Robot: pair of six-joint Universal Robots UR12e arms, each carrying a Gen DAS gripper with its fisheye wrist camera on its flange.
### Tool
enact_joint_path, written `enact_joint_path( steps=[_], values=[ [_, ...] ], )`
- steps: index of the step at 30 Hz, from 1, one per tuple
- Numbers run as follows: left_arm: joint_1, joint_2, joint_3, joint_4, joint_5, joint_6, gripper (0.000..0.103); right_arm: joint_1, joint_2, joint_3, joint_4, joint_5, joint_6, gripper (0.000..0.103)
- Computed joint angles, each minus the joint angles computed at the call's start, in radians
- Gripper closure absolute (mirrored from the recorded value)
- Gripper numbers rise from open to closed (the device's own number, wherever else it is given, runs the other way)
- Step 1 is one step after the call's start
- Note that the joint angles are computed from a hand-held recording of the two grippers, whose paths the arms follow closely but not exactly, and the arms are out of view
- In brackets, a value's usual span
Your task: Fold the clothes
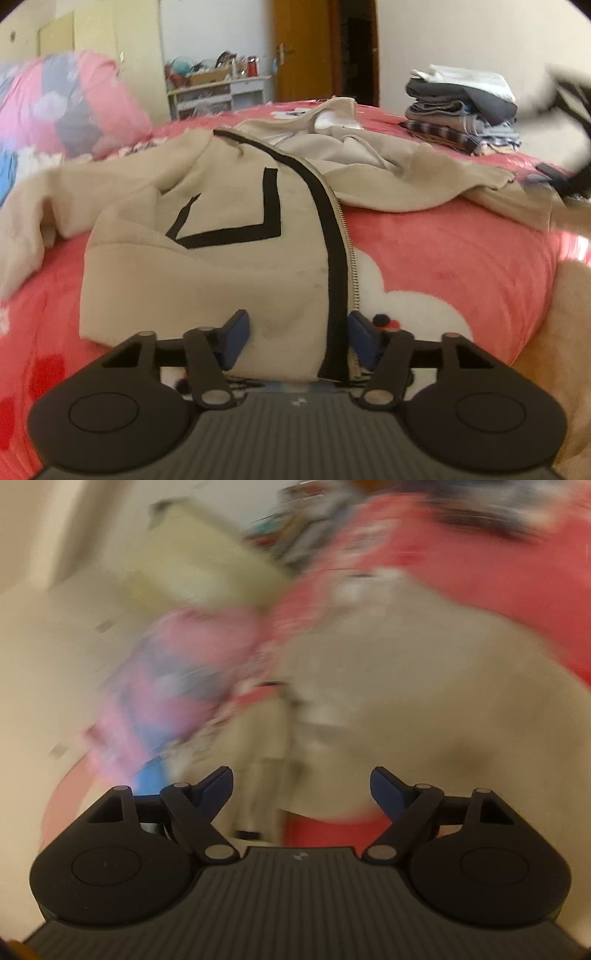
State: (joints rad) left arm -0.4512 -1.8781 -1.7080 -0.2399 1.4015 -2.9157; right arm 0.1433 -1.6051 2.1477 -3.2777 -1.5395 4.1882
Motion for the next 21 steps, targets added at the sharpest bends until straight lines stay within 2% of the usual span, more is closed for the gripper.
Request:
enact_joint_path(
  steps=[1,3,4,5,6,7,8,9,10,11,12,16,17,18,19,21],
  values=[
    [-0.003,0.000,0.004,-0.009,0.006,-0.005,0.057,0.011,-0.021,0.039,-0.009,-0.045,0.032,0.022],
    [-0.010,-0.001,0.014,-0.030,0.019,-0.019,0.070,0.030,-0.018,0.099,-0.138,-0.086,0.161,0.022],
    [-0.014,-0.003,0.020,-0.041,0.028,-0.029,0.073,0.033,-0.010,0.111,-0.177,-0.090,0.196,0.022],
    [-0.020,-0.005,0.027,-0.047,0.045,-0.039,0.083,0.035,-0.002,0.118,-0.208,-0.093,0.223,0.022],
    [-0.026,-0.008,0.034,-0.052,0.069,-0.055,0.089,0.036,0.003,0.125,-0.231,-0.095,0.247,0.023],
    [-0.029,-0.009,0.042,-0.060,0.088,-0.079,0.090,0.040,0.005,0.117,-0.212,-0.104,0.229,0.023],
    [-0.029,-0.010,0.049,-0.067,0.098,-0.113,0.092,0.039,0.002,0.108,-0.179,-0.108,0.182,0.023],
    [-0.029,-0.010,0.057,-0.075,0.106,-0.151,0.092,0.039,-0.005,0.096,-0.139,-0.121,0.092,0.023],
    [-0.025,-0.009,0.062,-0.073,0.107,-0.188,0.092,0.050,-0.017,0.082,-0.085,-0.164,-0.012,0.023],
    [-0.020,-0.008,0.068,-0.069,0.107,-0.226,0.092,0.082,-0.022,0.053,-0.009,-0.250,-0.117,0.023],
    [-0.012,-0.007,0.073,-0.056,0.094,-0.261,0.093,0.109,-0.025,0.027,0.063,-0.318,-0.222,0.022],
    [0.034,-0.011,0.110,-0.012,0.001,-0.423,0.093,0.139,-0.017,-0.028,0.270,-0.388,-0.627,0.024],
    [0.046,-0.014,0.124,-0.001,-0.022,-0.469,0.093,0.143,-0.011,-0.038,0.318,-0.409,-0.687,0.035],
    [0.057,-0.018,0.139,0.013,-0.042,-0.516,0.093,0.148,-0.005,-0.049,0.365,-0.432,-0.745,0.061],
    [0.068,-0.024,0.156,0.029,-0.060,-0.563,0.093,0.147,-0.005,-0.051,0.376,-0.441,-0.786,0.064],
    [0.089,-0.035,0.190,0.067,-0.091,-0.658,0.093,0.141,-0.007,-0.058,0.382,-0.469,-0.855,0.090]
  ],
)
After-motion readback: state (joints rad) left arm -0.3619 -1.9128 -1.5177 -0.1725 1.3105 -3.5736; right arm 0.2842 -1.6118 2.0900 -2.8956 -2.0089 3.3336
